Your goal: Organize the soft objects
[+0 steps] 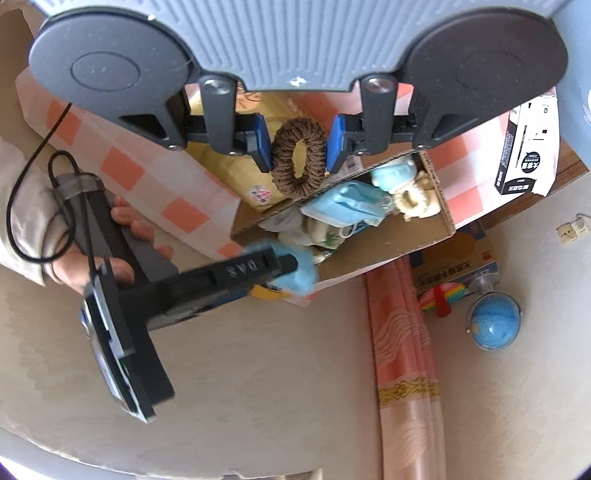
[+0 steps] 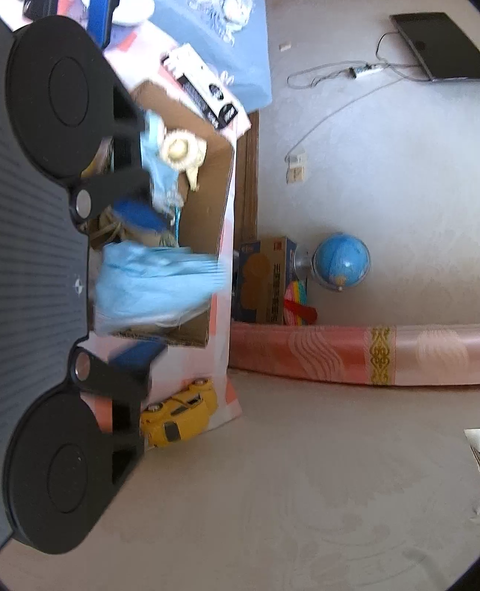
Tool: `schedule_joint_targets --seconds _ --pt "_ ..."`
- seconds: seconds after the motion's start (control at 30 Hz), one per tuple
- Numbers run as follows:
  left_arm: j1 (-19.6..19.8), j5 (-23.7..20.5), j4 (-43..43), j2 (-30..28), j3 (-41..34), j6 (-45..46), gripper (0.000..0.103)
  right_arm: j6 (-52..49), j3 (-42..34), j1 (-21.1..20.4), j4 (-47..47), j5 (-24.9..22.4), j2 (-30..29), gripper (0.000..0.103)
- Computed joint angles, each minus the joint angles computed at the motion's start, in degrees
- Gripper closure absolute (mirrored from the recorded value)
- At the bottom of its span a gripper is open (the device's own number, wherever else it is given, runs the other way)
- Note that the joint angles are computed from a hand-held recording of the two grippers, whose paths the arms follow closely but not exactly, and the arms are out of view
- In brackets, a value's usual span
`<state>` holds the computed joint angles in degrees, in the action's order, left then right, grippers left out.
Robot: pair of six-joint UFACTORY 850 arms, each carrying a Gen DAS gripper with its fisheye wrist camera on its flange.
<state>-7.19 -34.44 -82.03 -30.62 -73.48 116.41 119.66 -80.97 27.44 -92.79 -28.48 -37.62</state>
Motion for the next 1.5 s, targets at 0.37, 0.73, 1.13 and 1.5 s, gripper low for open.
schedule_joint_targets --seconds 0.37,0.73,1.13,1.5 --pt "-0.9 3.0 0.2 -3.8 -5.7 -4.0 0.072 6.2 11.9 5.7 -2.2 -6.7 6.5 0.000" --pt "-3.6 11.8 -9.6 -10.4 -16.2 -3.2 0.016 14.3 19.1 10.7 -2.6 -10.6 10.7 0.000" --pt "-1.3 9.2 -27.0 0.3 0.6 16.1 0.001 13.3 19.0 12.3 6.9 -13.1 12.9 0.000" --pt "-2.4 17.5 -30.6 11.8 14.5 16.5 0.000 1.2 11.7 14.7 21.5 -19.5 11.6 0.000"
